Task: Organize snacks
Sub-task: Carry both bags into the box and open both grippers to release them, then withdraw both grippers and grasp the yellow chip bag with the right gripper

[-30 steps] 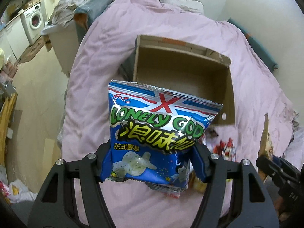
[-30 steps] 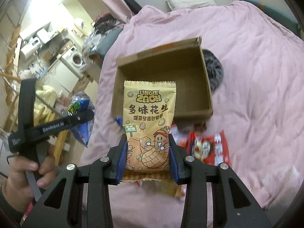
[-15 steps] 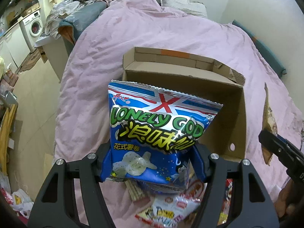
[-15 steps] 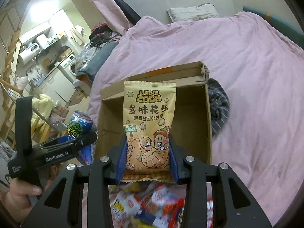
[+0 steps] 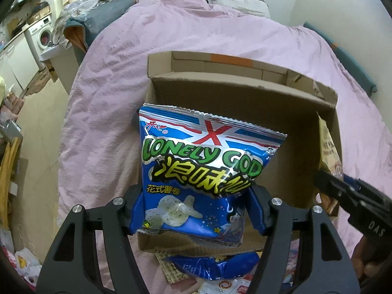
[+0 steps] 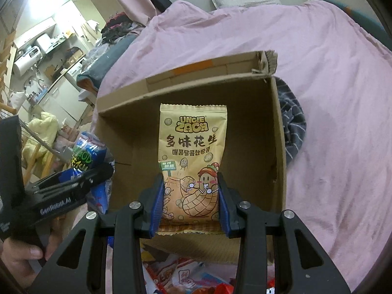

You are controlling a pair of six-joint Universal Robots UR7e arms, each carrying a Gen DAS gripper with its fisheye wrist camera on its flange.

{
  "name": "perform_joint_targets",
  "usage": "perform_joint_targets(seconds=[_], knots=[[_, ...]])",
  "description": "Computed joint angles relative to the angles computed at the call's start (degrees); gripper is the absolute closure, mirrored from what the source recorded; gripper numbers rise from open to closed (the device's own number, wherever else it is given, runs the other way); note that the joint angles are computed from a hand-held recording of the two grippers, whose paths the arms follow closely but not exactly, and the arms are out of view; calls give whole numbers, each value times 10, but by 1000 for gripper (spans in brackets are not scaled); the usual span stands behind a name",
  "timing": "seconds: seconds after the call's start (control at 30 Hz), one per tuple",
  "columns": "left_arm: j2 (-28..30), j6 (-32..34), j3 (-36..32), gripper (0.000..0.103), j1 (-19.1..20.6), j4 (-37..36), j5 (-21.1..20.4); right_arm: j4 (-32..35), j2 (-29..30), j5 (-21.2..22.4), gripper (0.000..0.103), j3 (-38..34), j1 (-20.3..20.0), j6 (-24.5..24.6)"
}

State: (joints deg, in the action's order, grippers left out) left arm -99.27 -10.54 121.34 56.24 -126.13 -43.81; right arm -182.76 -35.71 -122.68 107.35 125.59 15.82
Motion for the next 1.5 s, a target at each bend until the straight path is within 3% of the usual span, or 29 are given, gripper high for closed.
perform_joint_targets(seconds=[0.27, 0.67, 0.83, 0.93, 1.1, 1.5], knots=[[10, 31, 7, 38, 4, -14, -8, 15, 1, 12, 63, -3, -13, 12], [17, 15, -2, 38, 8, -4, -15, 32, -5, 15, 60, 4, -18, 28], [16, 7, -6, 27, 12, 11, -18, 34, -6, 21, 59, 5, -20, 29], [11, 14, 2, 20, 6, -6, -9, 25, -7, 22, 53, 6, -19, 26], [1, 33, 13, 13, -2, -42, -7, 1, -7, 19, 25, 9, -13, 14], [-7, 54, 25, 10, -9, -74, -8, -6, -10, 11, 20, 5, -7, -4]])
